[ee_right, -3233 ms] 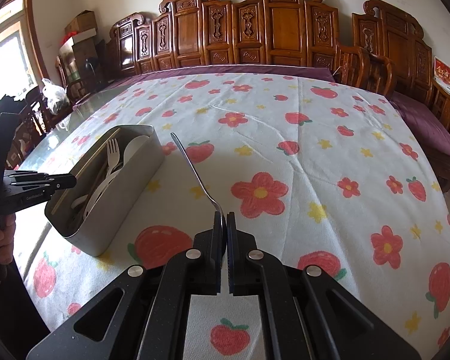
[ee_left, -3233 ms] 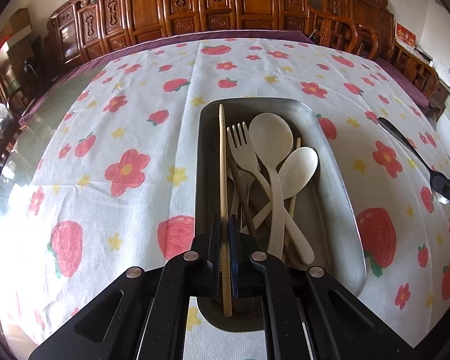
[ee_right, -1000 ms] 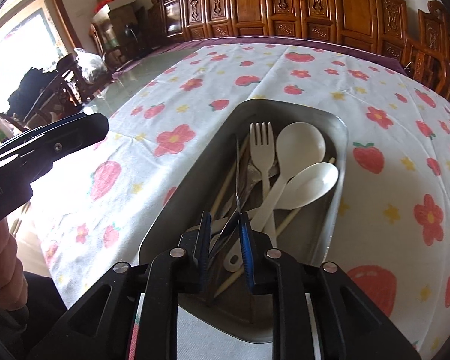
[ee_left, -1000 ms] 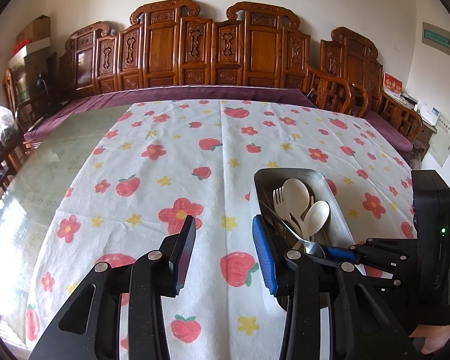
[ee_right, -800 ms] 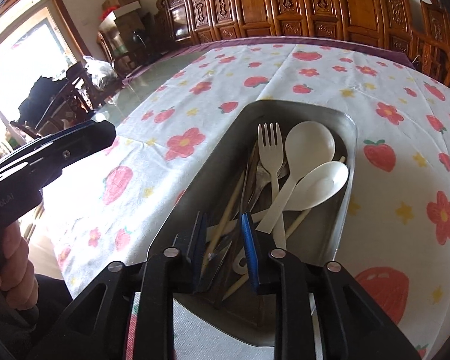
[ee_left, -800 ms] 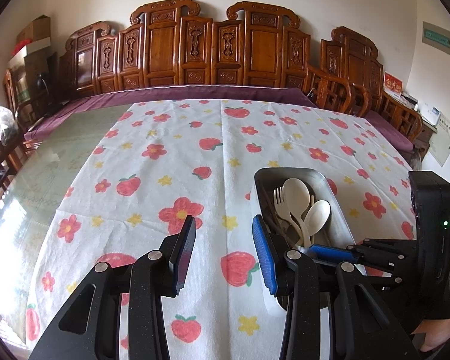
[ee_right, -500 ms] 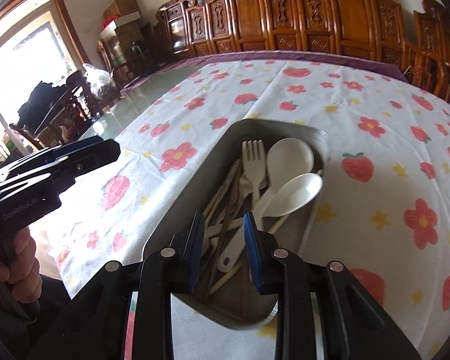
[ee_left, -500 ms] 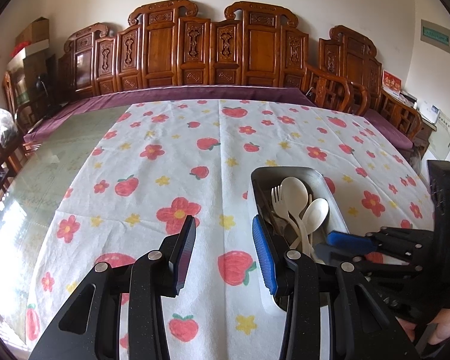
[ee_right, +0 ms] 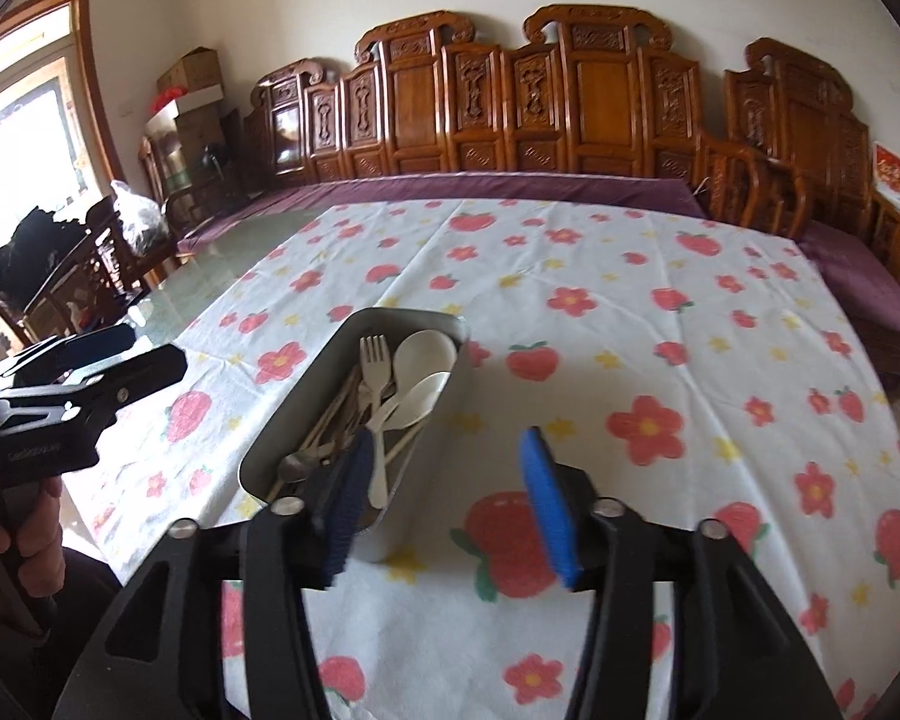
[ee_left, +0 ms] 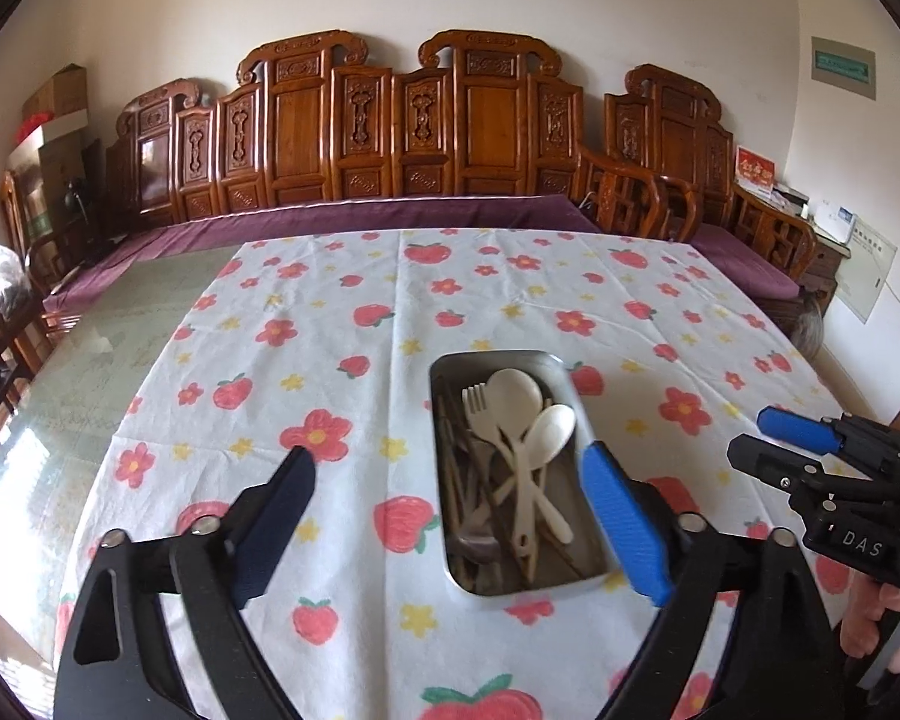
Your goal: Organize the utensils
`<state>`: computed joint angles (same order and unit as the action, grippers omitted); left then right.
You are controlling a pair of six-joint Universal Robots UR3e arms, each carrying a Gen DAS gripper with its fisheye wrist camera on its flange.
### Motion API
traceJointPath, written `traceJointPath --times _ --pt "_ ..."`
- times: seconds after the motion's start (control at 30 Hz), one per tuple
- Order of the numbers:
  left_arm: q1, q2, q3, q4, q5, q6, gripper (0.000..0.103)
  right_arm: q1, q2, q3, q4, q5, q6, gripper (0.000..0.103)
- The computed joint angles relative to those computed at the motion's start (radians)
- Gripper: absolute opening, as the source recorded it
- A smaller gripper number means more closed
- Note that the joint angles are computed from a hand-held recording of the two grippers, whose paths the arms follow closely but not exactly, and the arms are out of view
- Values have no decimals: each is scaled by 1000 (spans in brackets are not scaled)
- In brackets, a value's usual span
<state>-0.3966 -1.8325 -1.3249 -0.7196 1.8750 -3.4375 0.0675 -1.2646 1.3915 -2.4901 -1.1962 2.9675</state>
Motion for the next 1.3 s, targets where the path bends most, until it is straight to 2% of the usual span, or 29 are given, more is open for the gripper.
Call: traceJointPath --times 0.07,0.17,0.23,0.57,0.77,0.87,0.93,1.1,1.3 --pt "-28 2 11 -23 8 -20 95 -17 -52 53 -15 -12 -3 78" --pt "-61 -6 45 -81 24 -41 95 -39 -117 115 -29 -31 -3 95" --pt "-89 -15 78 -125 50 -55 95 -59 -171 168 -38 -32 -1 100" --pt "-218 -20 220 -282 158 -124 95 -148 -409 283 24 -5 1 100" --pt "-296 -8 265 -311 218 -146 95 -206 -542 323 75 34 -13 100" --pt "-351 -33 343 -365 285 -163 95 -235 -603 335 103 54 -22 100" --pt "-369 -36 379 -384 297 -176 95 -248 -638 336 121 60 -24 100" --pt "-421 -69 511 -441 369 -186 95 -309 -717 314 164 120 -31 100" --pt "-478 -112 684 -524 472 -202 95 -419 -812 268 225 239 -38 100"
